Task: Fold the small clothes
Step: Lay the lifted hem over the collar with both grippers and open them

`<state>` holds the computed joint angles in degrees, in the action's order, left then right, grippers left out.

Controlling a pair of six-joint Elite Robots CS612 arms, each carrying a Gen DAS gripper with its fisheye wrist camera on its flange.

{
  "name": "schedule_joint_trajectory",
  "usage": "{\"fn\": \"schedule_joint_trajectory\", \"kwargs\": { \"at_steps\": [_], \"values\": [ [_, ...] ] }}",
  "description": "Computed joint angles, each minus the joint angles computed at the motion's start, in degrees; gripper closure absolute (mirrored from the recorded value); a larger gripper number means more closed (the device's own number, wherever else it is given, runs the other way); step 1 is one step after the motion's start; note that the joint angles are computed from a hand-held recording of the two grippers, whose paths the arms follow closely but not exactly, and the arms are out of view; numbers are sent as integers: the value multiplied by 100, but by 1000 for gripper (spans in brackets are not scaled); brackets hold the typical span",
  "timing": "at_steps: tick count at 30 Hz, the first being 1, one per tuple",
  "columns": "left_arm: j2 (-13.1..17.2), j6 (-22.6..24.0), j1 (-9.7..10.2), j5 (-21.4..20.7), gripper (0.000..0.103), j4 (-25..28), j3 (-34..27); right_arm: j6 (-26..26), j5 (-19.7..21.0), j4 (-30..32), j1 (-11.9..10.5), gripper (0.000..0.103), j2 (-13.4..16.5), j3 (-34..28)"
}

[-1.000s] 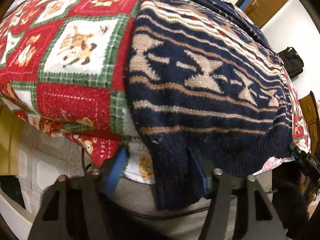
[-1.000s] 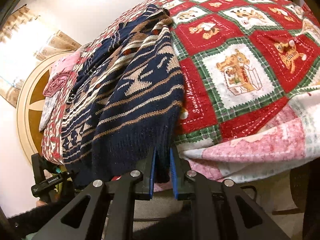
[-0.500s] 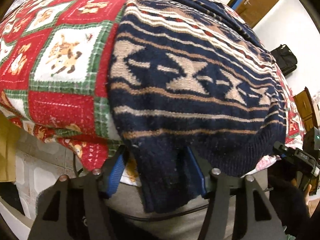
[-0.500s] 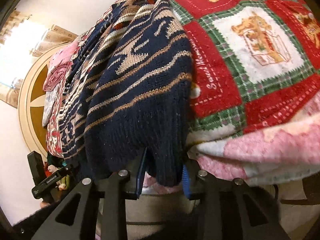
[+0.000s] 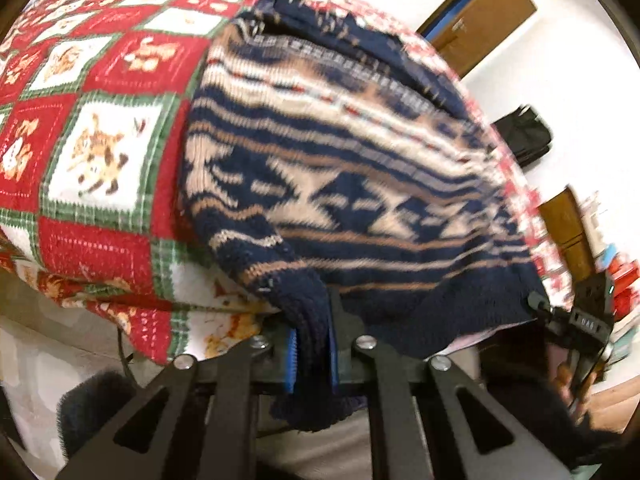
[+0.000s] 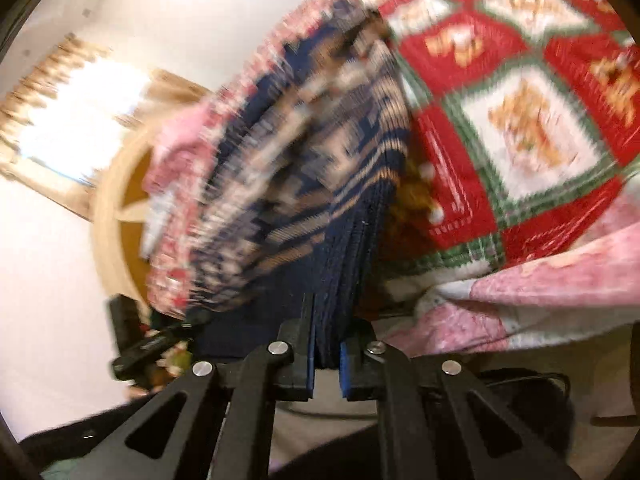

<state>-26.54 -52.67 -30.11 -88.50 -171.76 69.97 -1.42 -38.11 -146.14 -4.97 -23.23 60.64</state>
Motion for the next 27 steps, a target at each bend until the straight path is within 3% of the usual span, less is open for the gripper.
{"fn": "schedule_joint_trajectory", "kwargs": {
  "at_steps": [4,10,16,20,27],
  "values": [
    [-94,-9,22,95,91,-256,98,442,418,-591,-137,95,-125,338],
    [-163,257,7,216,91,-334,79,465,883,-407,-165,95,-27,183],
    [-117,184,43,143,91,-430,42,398,690,-373,-155,94,7,70],
    [-107,55,95,23,91,-415,30,381,814,-161,-121,94,129,-209],
    [-138,274,161,312,91,-747,-126,810,970,-576,-84,94,306,-732]
  ]
}}
